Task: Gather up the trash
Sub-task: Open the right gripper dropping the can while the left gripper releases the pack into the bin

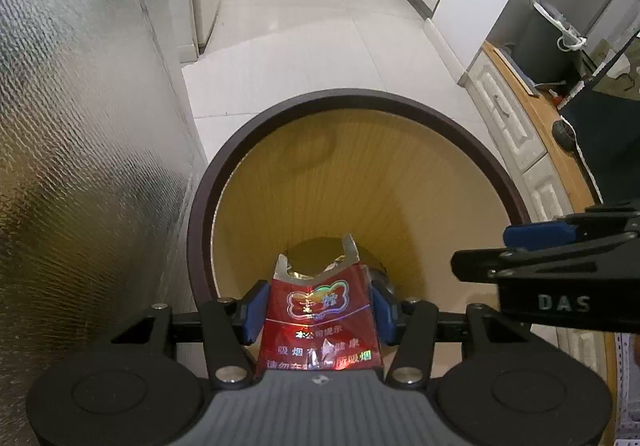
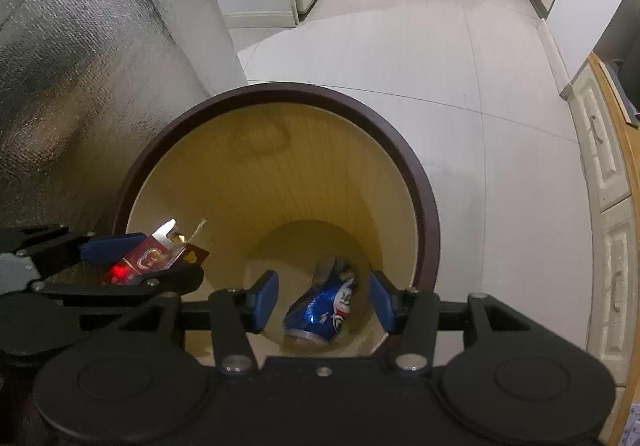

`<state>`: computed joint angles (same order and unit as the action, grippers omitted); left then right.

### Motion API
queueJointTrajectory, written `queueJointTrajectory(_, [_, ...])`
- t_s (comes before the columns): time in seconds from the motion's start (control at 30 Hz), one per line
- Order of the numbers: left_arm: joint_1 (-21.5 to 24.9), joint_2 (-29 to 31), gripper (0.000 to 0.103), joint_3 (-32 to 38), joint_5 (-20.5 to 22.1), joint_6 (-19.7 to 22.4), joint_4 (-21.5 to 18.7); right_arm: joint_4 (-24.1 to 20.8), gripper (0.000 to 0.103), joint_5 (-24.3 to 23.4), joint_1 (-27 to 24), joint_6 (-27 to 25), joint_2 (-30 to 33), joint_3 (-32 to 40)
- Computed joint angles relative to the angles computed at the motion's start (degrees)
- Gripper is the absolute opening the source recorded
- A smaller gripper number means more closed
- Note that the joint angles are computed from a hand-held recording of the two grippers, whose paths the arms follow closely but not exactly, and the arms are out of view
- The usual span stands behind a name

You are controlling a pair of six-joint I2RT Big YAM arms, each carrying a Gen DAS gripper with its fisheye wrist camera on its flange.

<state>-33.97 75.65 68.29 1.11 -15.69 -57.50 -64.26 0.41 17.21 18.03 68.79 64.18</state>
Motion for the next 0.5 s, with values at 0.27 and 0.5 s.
queueJointTrajectory(0.27, [-0.40,-0.22,0.055,0.86,0.14,0.91,-0.89,-0.43,0.051,-0.32,-0.95,-0.43,-2.12,-0.20])
queueJointTrajectory(0.5, [-1.43,-1.57,0.069,1.40,-1.65,2.69,-2.56,-1.10,0.053,-0.13,-1.29,-0.73,-4.61,-1.31])
